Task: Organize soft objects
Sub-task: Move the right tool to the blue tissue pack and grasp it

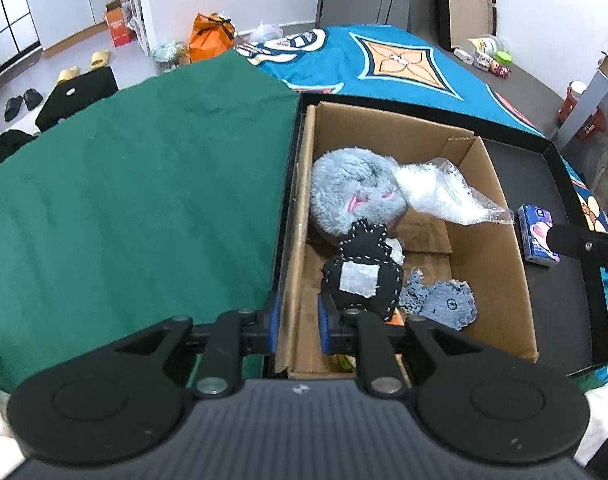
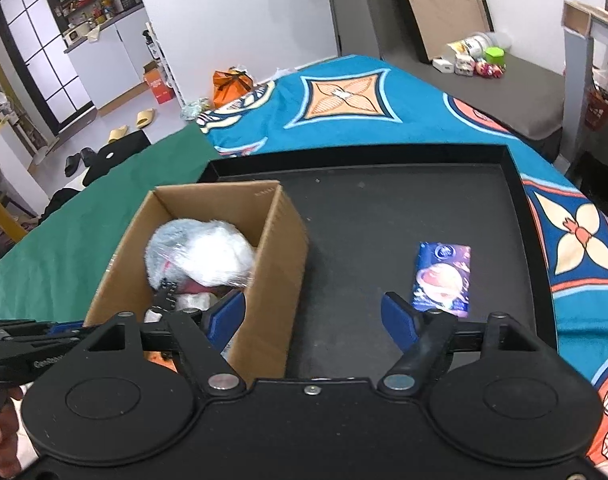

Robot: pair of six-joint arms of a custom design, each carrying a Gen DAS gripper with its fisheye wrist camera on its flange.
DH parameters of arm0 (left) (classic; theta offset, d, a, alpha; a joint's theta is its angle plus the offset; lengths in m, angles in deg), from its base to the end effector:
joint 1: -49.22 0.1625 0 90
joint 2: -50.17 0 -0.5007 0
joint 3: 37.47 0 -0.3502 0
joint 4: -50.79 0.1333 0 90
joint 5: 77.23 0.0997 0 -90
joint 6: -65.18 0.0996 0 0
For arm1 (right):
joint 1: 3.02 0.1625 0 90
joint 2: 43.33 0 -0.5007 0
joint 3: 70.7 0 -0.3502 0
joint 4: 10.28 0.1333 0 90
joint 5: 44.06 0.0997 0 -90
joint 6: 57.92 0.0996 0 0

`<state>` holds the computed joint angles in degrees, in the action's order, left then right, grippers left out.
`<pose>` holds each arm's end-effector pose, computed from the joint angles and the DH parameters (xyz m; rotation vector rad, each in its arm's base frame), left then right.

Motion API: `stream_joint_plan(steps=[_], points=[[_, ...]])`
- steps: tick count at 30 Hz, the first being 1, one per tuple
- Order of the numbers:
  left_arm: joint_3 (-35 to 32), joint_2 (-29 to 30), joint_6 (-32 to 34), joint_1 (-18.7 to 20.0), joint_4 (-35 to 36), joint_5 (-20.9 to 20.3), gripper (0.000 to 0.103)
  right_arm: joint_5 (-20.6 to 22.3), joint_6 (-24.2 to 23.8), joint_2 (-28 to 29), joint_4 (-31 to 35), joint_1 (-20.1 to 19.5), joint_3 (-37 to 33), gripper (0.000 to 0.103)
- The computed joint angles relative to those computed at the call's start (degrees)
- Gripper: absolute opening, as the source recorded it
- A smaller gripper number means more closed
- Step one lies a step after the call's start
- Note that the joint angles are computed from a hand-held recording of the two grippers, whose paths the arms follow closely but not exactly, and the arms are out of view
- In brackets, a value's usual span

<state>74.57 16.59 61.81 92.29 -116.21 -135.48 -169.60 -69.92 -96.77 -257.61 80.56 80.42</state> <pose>-0.3003 -0.5350 0.0091 0.9790 2.4247 -0.2859 0.0334 -0.3779 0.2627 -0.2903 -2.1700 1.1081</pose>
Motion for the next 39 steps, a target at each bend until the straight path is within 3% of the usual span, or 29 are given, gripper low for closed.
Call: stream_joint_plan(steps=[17, 26, 36, 39], points=[[-2.31, 2.50, -1.97, -2.17, 3.84, 3.99, 0.057, 4.48, -0.85, -1.59, -0.47, -9.31, 2.05, 0.089], [-3.66, 3.80, -2.72, -2.96, 6.17, 5.76, 0.063, 5.01, -1.15, -2.11, 1.49, -12.76, 0.87, 0.096], [-5.35, 5.14, -4.81, -3.28, 8.44, 7.28, 0.065, 4.40, -0.03, -0.60, 2.18, -14.94, -2.68, 0.096], [-5.52, 5.65, -4.00, -3.83, 8.52, 7.54, 0.065, 3.06, -0.43, 1.28, 0.78, -14.72, -3.74, 0.092]])
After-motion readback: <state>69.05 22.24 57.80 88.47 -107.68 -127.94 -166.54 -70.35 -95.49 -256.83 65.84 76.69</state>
